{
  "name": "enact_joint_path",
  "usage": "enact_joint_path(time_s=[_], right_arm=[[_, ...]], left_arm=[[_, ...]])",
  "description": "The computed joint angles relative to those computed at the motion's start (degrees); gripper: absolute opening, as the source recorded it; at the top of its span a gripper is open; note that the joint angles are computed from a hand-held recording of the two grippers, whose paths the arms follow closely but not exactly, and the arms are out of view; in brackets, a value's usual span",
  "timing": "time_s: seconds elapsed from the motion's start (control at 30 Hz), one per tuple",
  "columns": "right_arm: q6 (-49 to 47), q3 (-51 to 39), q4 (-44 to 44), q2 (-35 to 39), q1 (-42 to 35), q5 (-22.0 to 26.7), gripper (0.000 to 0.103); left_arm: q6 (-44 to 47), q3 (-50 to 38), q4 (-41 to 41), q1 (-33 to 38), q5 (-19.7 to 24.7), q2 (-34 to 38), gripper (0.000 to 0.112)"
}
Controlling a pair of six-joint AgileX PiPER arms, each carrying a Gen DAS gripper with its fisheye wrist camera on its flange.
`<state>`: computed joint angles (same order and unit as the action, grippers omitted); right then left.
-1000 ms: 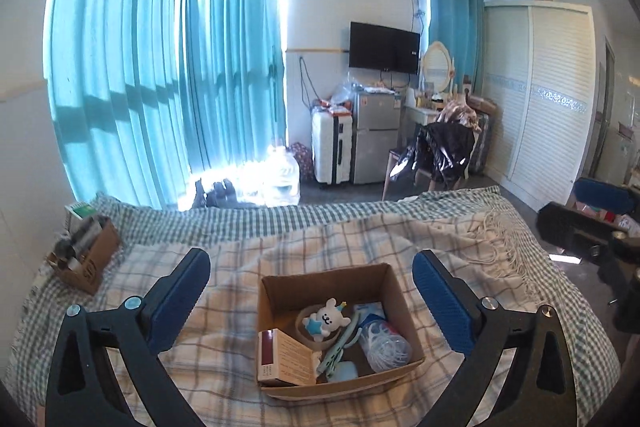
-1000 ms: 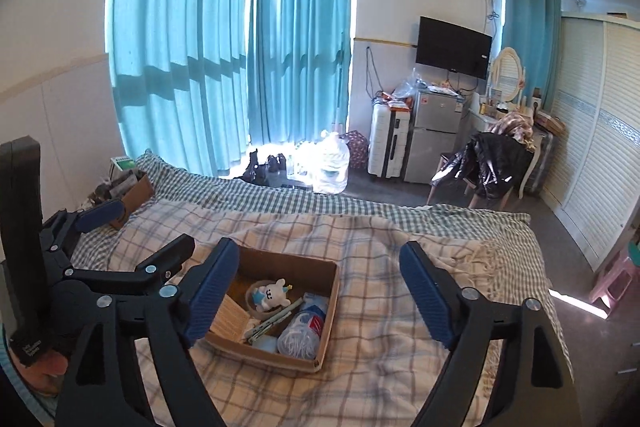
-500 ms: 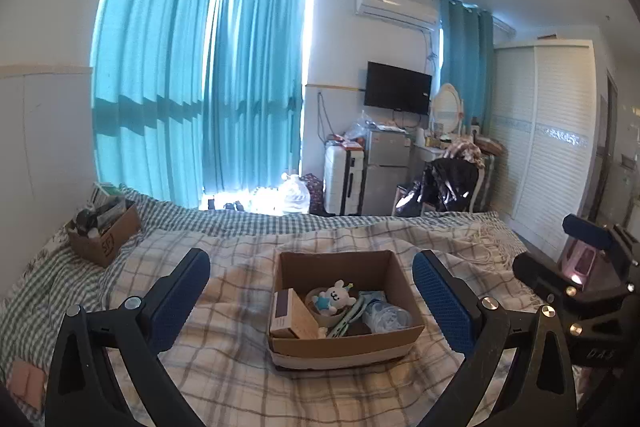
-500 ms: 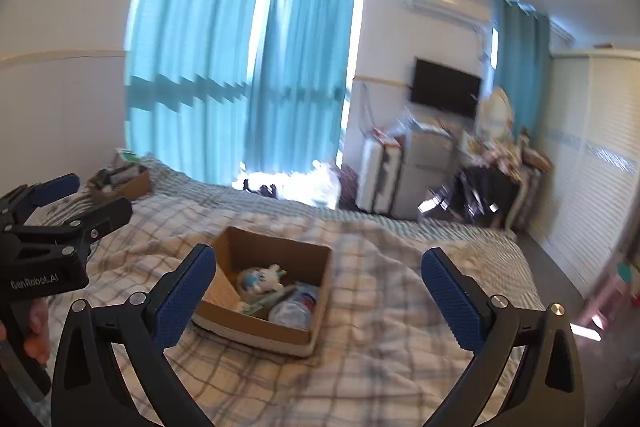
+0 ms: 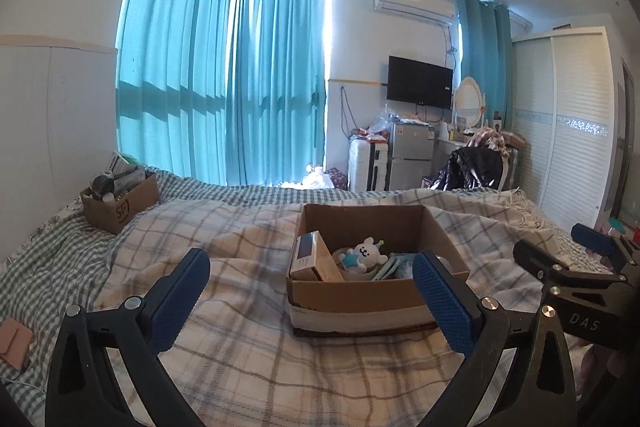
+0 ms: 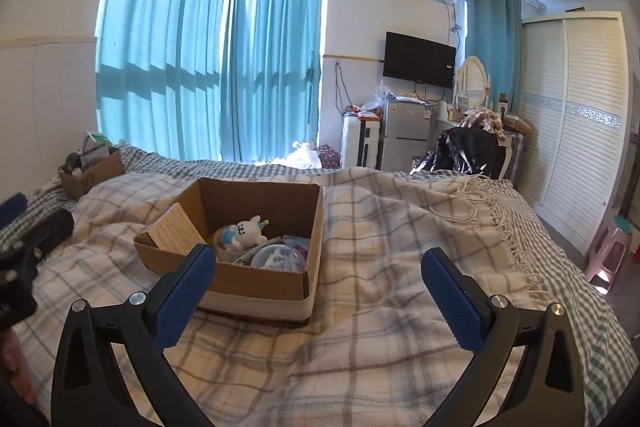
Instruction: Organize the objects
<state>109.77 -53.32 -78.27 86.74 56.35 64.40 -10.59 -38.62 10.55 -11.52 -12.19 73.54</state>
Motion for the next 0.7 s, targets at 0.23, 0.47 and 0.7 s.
enact_joint_path(time_s=[0.23,0.47,0.7], right_arm=[[-1.2,-1.1,0.1,0.6,0.9,1.7,0.103],[-1.1,-1.1,-0.1,0.9,1.3,2.1,0.103],[-0.9,-1.0,-0.5,1.3,1.6,2.1,0.103]], left_arm=[[5.5,1.1,-5.8,-0.5,-0.3,-1.0,0.103],[0.7,0.7,-0.4,-0.1,0.2,-0.7,0.103],[2.3,0.5,-2.1,-0.3,0.8,-0.4,0.103]])
